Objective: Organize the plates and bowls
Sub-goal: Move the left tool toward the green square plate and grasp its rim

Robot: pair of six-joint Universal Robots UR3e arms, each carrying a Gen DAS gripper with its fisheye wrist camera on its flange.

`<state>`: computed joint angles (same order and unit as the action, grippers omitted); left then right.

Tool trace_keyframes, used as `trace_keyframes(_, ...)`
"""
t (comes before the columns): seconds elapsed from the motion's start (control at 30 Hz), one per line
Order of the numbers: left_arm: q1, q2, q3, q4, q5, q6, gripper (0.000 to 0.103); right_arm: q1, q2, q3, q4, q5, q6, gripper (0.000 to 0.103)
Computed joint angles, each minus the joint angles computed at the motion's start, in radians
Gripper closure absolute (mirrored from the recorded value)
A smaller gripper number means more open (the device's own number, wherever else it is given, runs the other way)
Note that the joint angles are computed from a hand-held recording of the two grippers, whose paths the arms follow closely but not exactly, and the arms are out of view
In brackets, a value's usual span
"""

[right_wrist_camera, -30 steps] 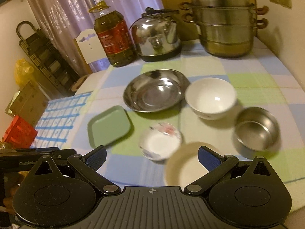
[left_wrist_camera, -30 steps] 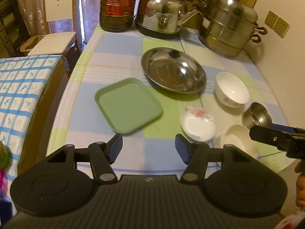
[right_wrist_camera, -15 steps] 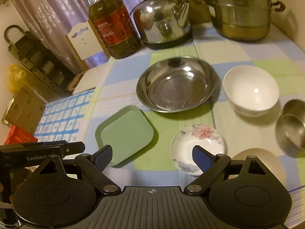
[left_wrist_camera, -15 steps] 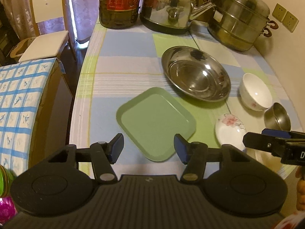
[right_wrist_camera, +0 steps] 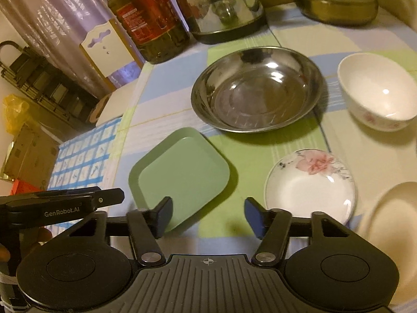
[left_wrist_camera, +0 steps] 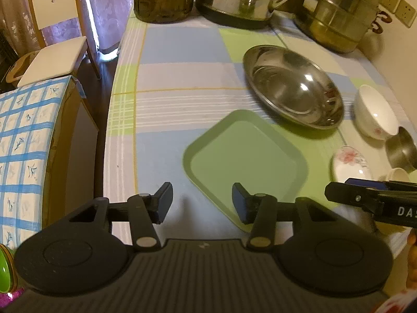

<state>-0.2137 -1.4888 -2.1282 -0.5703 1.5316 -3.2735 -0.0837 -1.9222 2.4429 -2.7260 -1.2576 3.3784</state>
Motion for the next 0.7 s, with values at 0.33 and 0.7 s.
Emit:
trace_keyframes(0.33,0.074,-0.144,0.010,0.120,-0.052,0.079,0.066,0.105,0.299,-0.032,-0.302,-0.136,0.155,0.063)
trace_keyframes(0.7,0.092,-0.232,0.043,0.156,-0.085,0.130,0.084,0.170,0.443,-0.105,-0.363,-0.232,0.233,0.081)
